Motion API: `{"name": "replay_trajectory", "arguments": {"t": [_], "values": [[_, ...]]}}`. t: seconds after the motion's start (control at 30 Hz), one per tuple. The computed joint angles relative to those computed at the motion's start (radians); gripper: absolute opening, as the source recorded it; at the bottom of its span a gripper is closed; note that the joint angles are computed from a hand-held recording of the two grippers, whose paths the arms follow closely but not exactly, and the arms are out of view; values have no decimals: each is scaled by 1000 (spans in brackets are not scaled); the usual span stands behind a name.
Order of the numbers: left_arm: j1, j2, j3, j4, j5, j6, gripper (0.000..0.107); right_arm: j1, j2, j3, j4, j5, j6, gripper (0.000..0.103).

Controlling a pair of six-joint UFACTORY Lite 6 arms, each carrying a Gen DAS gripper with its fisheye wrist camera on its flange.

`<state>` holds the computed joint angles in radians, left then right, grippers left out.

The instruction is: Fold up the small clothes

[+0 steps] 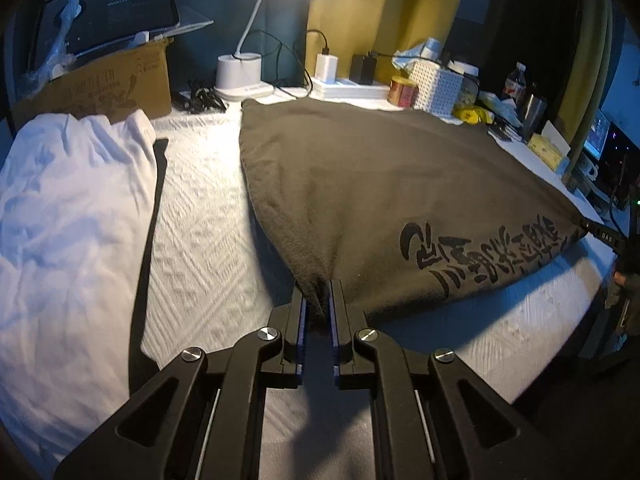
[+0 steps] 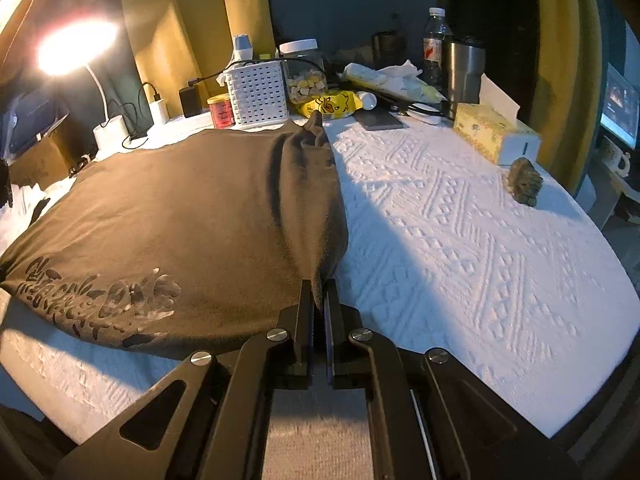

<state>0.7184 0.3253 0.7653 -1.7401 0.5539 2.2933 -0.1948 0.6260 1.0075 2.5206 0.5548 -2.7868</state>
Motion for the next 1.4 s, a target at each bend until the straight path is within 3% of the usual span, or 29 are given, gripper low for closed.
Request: {"name": "replay_trajectory", "arguments": {"t": [0.53,0.83,0.93,1.0,1.03,1.2,1.27,1.33,1.4], "values": [[24,-46,-111,-8,-11,74,8,-39,-43,-175,102,99,-137,5],[-1,-50,-72,90,-60,-78,9,-37,-18,-149,86,69,-128,5],[-5,-70,-77,90,-85,-102,20,-43,-20,-136,54,44,-96,5],[11,-89,-81,70,-83,-100,44,-50,-24,-128,23,29,-69,5],[24,-90,-74,75,-72,-114,49,-48,-24,-128,22,24,-66,5],[38,-42,26,96,-52,-237,52,-50,-43,-80,-82,-38,10,5],[3,-10,79,84,-83,-265,52,-57,-42,-49,-139,-55,66,13],[-32,33,139,78,-116,-287,52,-63,-34,-14,-165,-61,100,39],[-54,84,207,103,-133,-335,52,-69,-12,39,-208,-73,156,42]]}}
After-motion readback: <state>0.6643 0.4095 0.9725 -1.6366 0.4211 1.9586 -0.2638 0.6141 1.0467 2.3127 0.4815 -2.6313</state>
